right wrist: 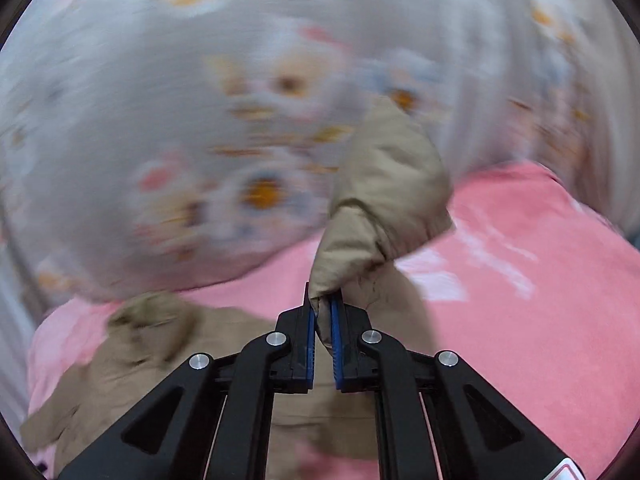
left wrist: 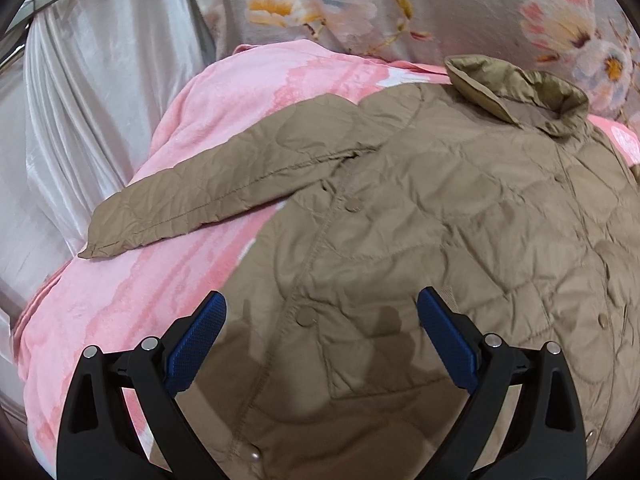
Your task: Fold large clothes
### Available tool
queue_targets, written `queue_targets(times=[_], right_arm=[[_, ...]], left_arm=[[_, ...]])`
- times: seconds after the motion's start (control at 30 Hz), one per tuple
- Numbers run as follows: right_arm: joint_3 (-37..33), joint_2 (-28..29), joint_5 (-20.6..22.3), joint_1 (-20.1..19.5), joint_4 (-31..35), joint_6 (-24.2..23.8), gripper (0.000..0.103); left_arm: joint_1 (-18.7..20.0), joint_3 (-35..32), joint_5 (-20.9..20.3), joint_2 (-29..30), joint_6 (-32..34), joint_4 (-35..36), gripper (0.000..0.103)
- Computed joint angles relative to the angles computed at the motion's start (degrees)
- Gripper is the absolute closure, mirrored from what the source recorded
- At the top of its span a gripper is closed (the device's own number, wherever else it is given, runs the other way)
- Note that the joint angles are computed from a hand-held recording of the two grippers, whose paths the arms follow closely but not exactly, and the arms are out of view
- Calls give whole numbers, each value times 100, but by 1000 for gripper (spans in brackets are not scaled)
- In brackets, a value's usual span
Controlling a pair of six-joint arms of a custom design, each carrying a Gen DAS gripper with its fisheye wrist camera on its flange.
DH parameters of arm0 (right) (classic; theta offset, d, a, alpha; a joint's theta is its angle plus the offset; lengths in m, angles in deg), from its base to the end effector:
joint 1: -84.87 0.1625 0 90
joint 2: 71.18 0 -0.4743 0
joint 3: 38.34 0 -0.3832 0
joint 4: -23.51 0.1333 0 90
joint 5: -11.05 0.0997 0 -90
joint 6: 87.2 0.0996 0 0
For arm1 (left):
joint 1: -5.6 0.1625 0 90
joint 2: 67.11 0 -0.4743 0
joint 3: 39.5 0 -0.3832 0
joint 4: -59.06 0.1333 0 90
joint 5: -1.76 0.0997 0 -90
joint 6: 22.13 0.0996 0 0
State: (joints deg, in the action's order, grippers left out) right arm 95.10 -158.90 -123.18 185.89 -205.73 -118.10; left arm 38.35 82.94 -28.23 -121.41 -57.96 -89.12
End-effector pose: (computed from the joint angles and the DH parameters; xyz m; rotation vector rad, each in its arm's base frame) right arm 0.1298 -0.3328 0.4660 -0.0746 -1.7718 1.5909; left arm -0.3093 -0.4600 0.1257 0.5141 2.1268 -0.7850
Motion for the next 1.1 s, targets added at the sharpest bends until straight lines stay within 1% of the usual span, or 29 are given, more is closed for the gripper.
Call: queue_targets(times=[0.03,0.1,0.2,0.27,0.37,0.47,0.57,0.63,0.73,0.87,0.93,1.0,1.03,1.07,1.1], right_arm=[[-134,325,13,196,10,-92,96],[-348,810,158,427,256,-105,96],[-575,1417,397,513,615,32,96],[-703,1777,538,480,973,210,96],[-850,2165,686,369,1543,496,96],[-907,2524,722,326,1942,763,96],[-970,2829,613,338,2147,901,96],[-972,2956,571,308,2302,1003,96],[-960,3058,488,297,2485,1147,94],[-938,3056,518,263,2876,1329,86],[-812,2938,577,299,3075,1392,78],[-506,2736,865,315,2998,1384,56],[-300,2591,1018,318,2904,1374,53],[-165,2496,1077,321,2820,1392,52],[16,2349,1037,327,2698,1464,50]], left_arm=[[17,-6,30,-24,-15,14,9],[48,14,69,-80,0,-15,9],[122,51,108,-177,1,9,9],[184,92,130,-260,30,-4,9],[268,132,145,-347,95,-50,9],[370,150,128,-419,175,-173,9],[463,131,79,-460,236,-252,9],[523,95,14,-483,248,-260,9],[559,56,55,-466,263,-294,9],[587,-39,158,-381,287,-282,9],[622,-168,235,-282,243,-131,9],[671,-314,166,-228,218,28,9],[705,-413,-15,-227,263,36,9],[716,-460,-135,-236,288,8,9],[720,-514,-383,-251,396,-168,9]])
